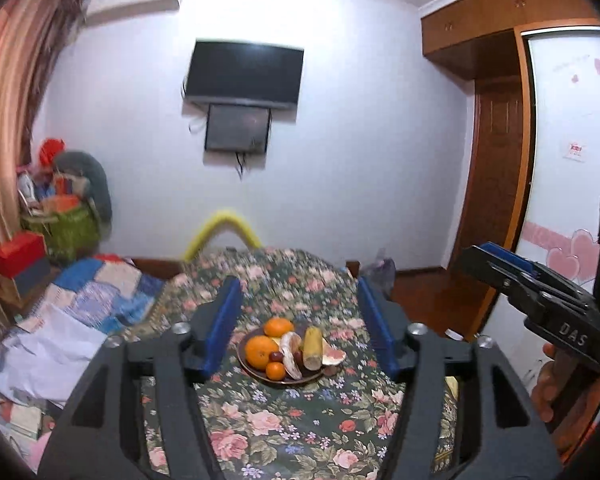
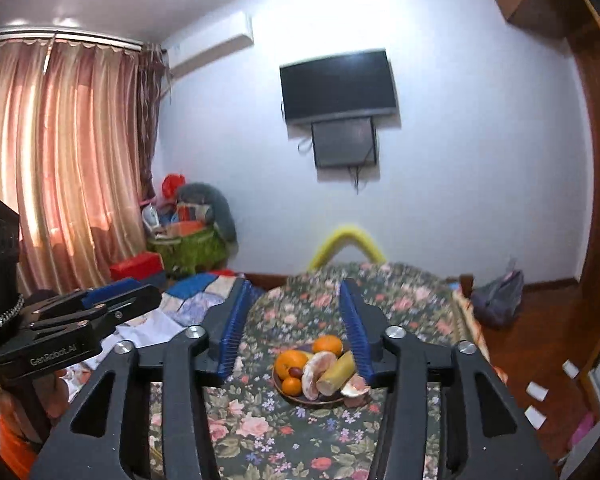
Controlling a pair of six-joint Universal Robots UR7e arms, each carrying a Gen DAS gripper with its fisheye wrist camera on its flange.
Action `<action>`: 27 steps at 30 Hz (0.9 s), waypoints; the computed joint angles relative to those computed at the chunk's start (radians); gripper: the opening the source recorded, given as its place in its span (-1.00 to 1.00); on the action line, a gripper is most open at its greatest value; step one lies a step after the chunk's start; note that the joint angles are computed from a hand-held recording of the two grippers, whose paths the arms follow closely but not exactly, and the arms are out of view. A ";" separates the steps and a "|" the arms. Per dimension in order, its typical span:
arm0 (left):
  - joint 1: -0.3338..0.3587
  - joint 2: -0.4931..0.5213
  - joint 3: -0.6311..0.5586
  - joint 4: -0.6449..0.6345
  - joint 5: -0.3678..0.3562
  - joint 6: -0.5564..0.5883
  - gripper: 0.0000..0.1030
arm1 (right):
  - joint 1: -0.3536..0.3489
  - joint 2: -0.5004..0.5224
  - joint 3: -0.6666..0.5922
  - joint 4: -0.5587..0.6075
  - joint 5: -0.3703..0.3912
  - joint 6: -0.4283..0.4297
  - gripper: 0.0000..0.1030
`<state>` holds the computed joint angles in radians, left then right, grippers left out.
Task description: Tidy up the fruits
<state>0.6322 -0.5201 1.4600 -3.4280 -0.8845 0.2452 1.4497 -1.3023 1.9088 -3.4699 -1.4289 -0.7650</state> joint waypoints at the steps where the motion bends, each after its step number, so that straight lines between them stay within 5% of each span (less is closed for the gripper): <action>1: -0.009 -0.004 0.015 -0.027 0.011 0.012 0.28 | 0.002 -0.004 0.013 -0.025 0.003 -0.002 0.06; 14: -0.053 -0.020 0.088 -0.168 0.061 0.088 0.81 | 0.007 0.031 0.068 -0.256 -0.008 0.011 0.99; 27: -0.072 -0.025 0.118 -0.205 0.082 0.104 0.99 | -0.013 -0.014 0.128 -0.279 0.004 0.025 1.00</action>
<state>0.5606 -0.5448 1.5776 -3.6325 -0.8023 0.3495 1.4369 -1.3159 2.0370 -3.7491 -1.4244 -0.7400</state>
